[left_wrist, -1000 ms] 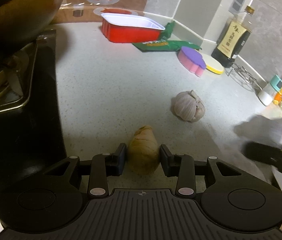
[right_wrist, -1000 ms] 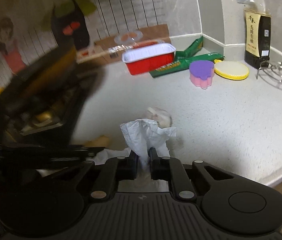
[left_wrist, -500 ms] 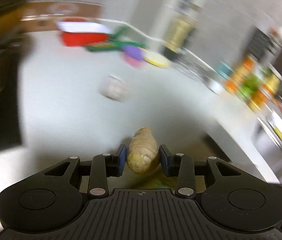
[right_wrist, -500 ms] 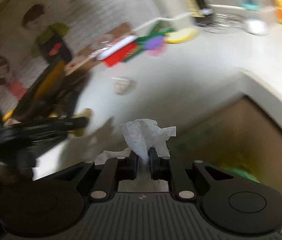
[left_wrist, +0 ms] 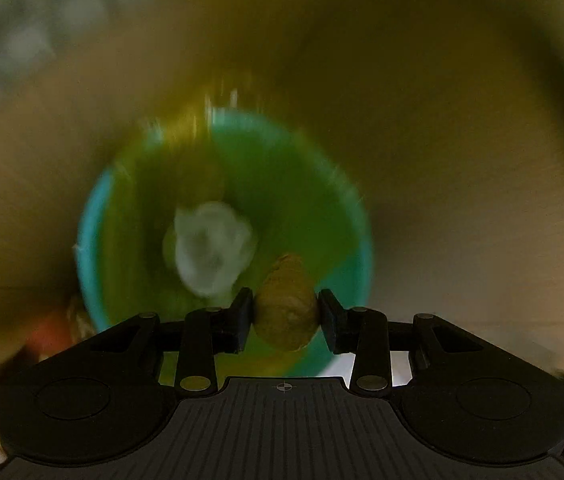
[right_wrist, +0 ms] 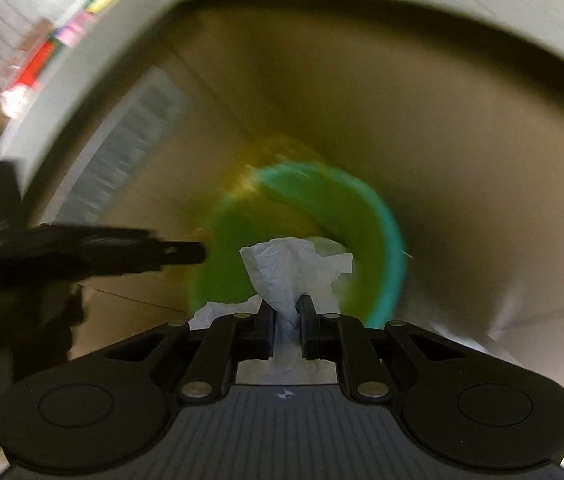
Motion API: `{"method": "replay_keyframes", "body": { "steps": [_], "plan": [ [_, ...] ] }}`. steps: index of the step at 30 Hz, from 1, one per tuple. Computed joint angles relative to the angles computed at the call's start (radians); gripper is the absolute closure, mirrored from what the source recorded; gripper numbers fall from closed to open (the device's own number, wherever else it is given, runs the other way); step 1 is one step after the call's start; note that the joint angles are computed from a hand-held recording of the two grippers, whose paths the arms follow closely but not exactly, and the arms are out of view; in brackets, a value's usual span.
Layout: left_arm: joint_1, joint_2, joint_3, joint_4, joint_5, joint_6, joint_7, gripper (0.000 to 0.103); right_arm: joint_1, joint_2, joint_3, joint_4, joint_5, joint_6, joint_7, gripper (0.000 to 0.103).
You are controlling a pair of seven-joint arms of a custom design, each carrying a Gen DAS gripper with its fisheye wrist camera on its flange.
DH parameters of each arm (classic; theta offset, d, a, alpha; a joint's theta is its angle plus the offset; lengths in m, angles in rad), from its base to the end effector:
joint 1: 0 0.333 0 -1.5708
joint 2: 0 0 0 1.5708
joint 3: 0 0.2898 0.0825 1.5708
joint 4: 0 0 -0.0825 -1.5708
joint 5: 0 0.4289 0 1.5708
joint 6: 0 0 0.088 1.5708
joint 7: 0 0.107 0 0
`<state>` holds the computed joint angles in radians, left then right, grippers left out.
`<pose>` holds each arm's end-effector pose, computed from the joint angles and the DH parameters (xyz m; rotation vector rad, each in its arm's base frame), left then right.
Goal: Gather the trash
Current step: 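Carry the ginger in the left tool while the right tool carries the tissue to the teal bin, then open the left tool over the teal bin, dropping the ginger, then open the right tool over the teal bin, dropping the tissue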
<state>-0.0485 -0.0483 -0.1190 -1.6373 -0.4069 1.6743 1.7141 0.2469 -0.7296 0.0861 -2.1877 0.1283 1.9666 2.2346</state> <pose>0.5808 -0.1388 0.6095 1.7212 -2.2995 0.4949 0.3862 0.1540 0.6823 -1.5030 2.1638 -0.1070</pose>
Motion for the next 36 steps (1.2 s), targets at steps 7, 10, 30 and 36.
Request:
{"method": "replay_keyframes", "body": {
  "steps": [7, 10, 30, 36],
  "plan": [
    [-0.052, 0.182, -0.046, -0.053, 0.183, 0.165, -0.046, 0.062, -0.031, -0.128, 0.018, -0.130, -0.047, -0.098, 0.077, 0.091],
    [-0.042, 0.240, -0.041, -0.039, 0.177, 0.178, -0.113, 0.063, -0.029, -0.149, 0.021, -0.166, -0.046, -0.130, 0.101, 0.091],
    [0.021, -0.200, 0.062, -0.491, -0.125, 0.283, 0.194, 0.064, 0.019, 0.391, -0.038, 0.121, 0.014, 0.150, -0.206, 0.091],
    [0.016, -0.343, 0.094, -0.624, -0.136, 0.286, 0.225, 0.064, 0.017, 0.686, -0.045, 0.306, 0.121, 0.092, -0.263, 0.085]
  ]
}}
